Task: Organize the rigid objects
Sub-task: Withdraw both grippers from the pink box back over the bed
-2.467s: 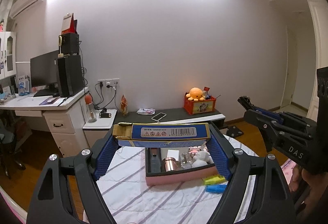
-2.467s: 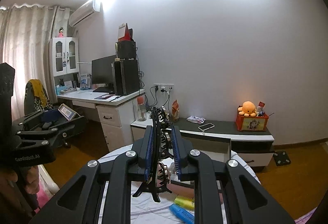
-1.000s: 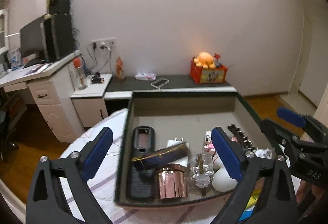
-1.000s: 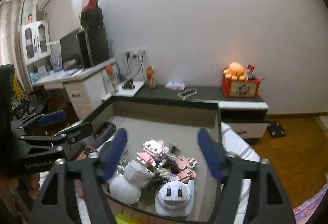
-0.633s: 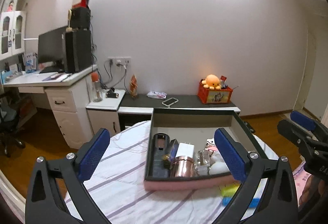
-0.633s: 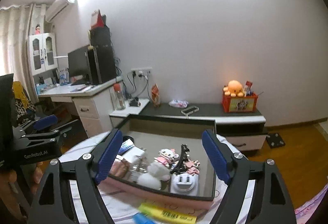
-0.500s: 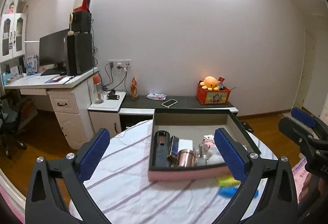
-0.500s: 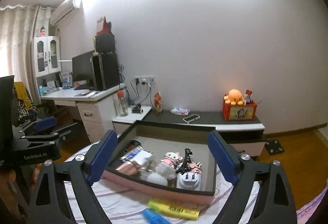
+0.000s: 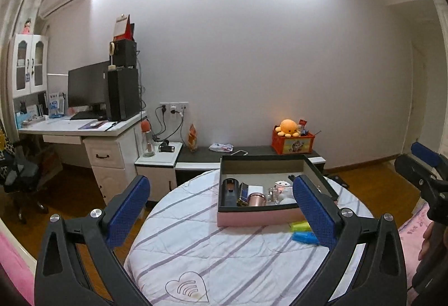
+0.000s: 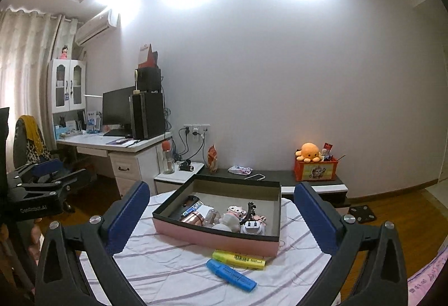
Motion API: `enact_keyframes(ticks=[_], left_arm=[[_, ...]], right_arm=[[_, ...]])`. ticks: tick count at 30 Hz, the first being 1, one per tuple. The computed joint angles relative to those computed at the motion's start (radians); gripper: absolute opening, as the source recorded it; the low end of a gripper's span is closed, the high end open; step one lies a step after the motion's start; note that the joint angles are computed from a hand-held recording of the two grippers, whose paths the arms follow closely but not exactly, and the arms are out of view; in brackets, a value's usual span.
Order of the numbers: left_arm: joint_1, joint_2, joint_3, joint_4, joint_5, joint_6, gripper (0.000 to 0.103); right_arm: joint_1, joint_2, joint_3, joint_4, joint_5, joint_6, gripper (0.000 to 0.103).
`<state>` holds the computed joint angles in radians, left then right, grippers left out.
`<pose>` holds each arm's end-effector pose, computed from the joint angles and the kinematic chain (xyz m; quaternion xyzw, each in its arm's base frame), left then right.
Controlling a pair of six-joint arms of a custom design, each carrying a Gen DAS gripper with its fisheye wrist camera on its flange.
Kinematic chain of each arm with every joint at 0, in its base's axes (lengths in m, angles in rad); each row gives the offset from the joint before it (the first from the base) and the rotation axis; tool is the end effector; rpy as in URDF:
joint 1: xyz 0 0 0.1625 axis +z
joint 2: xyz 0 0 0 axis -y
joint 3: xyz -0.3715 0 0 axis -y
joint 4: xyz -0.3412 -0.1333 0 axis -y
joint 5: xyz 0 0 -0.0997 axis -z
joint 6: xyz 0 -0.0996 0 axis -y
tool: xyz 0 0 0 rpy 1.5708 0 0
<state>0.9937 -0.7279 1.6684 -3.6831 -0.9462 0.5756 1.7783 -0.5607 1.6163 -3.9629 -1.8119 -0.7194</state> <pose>-0.1623 -0.6003 0.1945 0.2897 0.7574 -0.5264 0.2556 0.2308 -0.5645 0.1377 0.2817 -0.7303 0.5712 0.2470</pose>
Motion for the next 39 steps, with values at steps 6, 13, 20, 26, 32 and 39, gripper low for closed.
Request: enact_keyframes(ticks=[6, 13, 20, 26, 32, 39], left_arm=[[-0.016, -0.019, 0.041, -0.001, 0.01, 0.01, 0.103], [-0.02, -0.009, 0.043, 0.021, 0.014, 0.021, 0.103], [-0.005, 0.016, 0.016, 0.088, 0.01, -0.006, 0.103], [0.01, 0.054, -0.019, 0.165, 0.029, -0.01, 0.103], [0.014, 0.077, -0.029, 0.228, 0.031, -0.016, 0.103], [0.017, 0.082, -0.019, 0.289, 0.03, -0.018, 0.103]], right_arm=[[0.004, -0.014, 0.045, -0.042, -0.009, -0.001, 0.103], [-0.012, -0.02, 0.057, -0.031, -0.028, 0.018, 0.103], [-0.059, -0.011, 0.037, 0.033, -0.058, 0.063, 0.103], [-0.141, -0.002, -0.008, 0.237, -0.076, 0.135, 0.103], [-0.187, 0.048, -0.082, 0.397, -0.133, 0.177, 0.103], [-0.176, 0.109, -0.207, 0.574, -0.162, 0.166, 0.103]])
